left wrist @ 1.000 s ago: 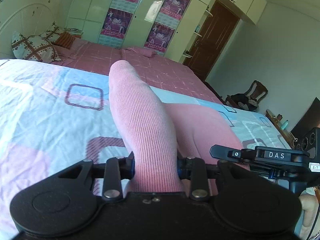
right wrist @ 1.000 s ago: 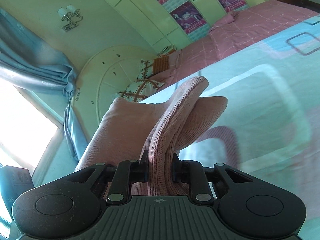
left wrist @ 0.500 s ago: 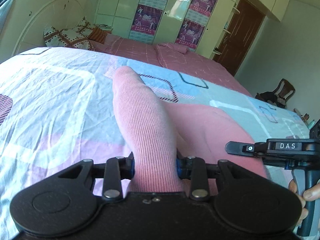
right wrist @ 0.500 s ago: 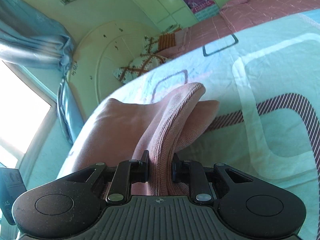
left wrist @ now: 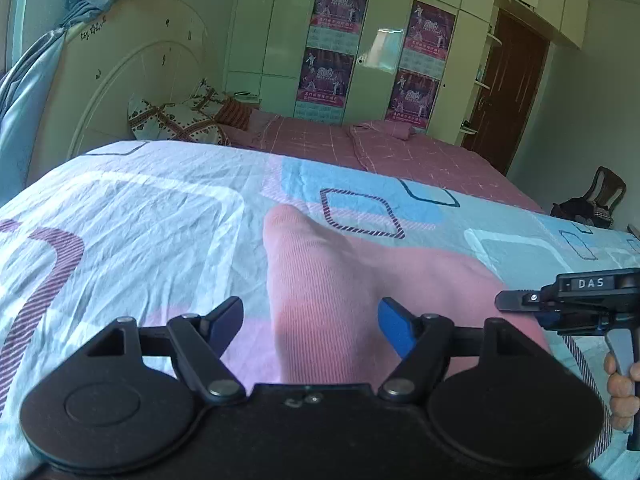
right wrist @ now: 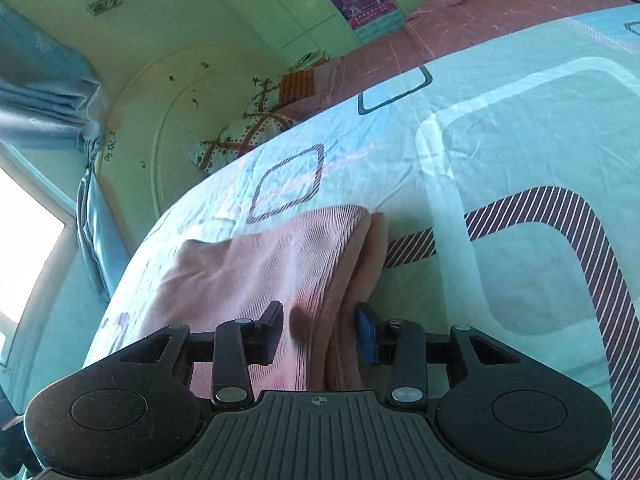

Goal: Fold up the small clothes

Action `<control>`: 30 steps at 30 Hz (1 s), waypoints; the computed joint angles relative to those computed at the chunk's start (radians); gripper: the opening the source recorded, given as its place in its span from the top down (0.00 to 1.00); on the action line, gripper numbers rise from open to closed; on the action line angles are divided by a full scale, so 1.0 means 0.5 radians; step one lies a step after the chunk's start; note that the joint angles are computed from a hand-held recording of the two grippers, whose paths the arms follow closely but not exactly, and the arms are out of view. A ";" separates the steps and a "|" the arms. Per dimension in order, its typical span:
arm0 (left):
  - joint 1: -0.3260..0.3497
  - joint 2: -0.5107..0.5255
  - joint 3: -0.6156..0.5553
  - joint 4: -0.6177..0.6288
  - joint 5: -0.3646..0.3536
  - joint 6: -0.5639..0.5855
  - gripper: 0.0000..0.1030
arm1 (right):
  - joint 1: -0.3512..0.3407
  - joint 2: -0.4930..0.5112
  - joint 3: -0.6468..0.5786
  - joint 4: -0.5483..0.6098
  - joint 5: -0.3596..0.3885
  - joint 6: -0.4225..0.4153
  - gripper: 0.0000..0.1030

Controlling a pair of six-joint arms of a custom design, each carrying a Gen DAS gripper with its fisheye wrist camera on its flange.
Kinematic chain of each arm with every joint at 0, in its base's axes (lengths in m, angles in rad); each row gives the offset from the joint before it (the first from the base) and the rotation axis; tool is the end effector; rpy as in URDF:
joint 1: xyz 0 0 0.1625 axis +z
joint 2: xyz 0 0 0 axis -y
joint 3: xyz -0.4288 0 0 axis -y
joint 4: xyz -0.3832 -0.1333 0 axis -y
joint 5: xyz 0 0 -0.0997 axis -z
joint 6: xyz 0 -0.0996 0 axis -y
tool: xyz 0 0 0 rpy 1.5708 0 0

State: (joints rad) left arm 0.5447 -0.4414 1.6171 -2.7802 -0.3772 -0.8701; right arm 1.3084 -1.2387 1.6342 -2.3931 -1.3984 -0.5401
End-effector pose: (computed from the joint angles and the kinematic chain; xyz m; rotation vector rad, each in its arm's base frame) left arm -0.4270 -0.5228 -0.0413 0.1448 2.1729 -1.2232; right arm -0.0168 -0.6424 0.3722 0.4786 -3.0121 0.7112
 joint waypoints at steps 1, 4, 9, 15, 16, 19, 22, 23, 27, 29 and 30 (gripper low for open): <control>0.011 0.015 -0.029 -0.021 -0.013 0.036 0.34 | 0.011 0.024 -0.026 0.005 -0.024 0.007 0.62; 0.064 0.057 -0.109 0.031 -0.083 -0.035 0.40 | 0.053 0.095 -0.045 -0.111 -0.110 0.024 0.66; 0.134 0.094 -0.118 0.086 -0.151 -0.173 0.27 | 0.140 0.178 0.024 -0.472 -0.348 -0.212 0.78; 0.081 0.037 -0.089 0.271 -0.114 -0.342 0.27 | 0.130 0.185 0.024 -0.534 -0.370 -0.177 0.78; 0.067 0.028 -0.094 0.315 -0.111 -0.363 0.27 | 0.128 0.154 0.043 -0.525 -0.345 -0.191 0.78; 0.018 -0.003 -0.060 0.401 -0.096 -0.433 0.27 | 0.111 0.029 0.129 -0.481 -0.234 -0.225 0.78; -0.043 -0.023 -0.035 0.521 -0.098 -0.511 0.27 | 0.100 -0.123 0.261 -0.400 -0.146 -0.343 0.78; -0.064 -0.030 -0.021 0.556 -0.103 -0.543 0.26 | 0.097 -0.177 0.315 -0.377 -0.131 -0.402 0.78; -0.093 -0.024 -0.011 0.634 -0.192 -0.583 0.27 | 0.067 -0.342 0.533 -0.415 -0.135 -0.595 0.78; -0.084 -0.007 -0.012 0.621 -0.231 -0.577 0.25 | 0.060 -0.368 0.636 -0.539 -0.215 -0.712 0.78; -0.079 -0.005 -0.002 0.587 -0.248 -0.572 0.25 | 0.064 -0.359 0.683 -0.637 -0.282 -0.773 0.78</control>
State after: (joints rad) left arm 0.5053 -0.4437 1.6160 -2.4865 -0.5011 -1.1561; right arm 1.3405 -1.4184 1.9757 -2.7116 -1.5393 -0.9264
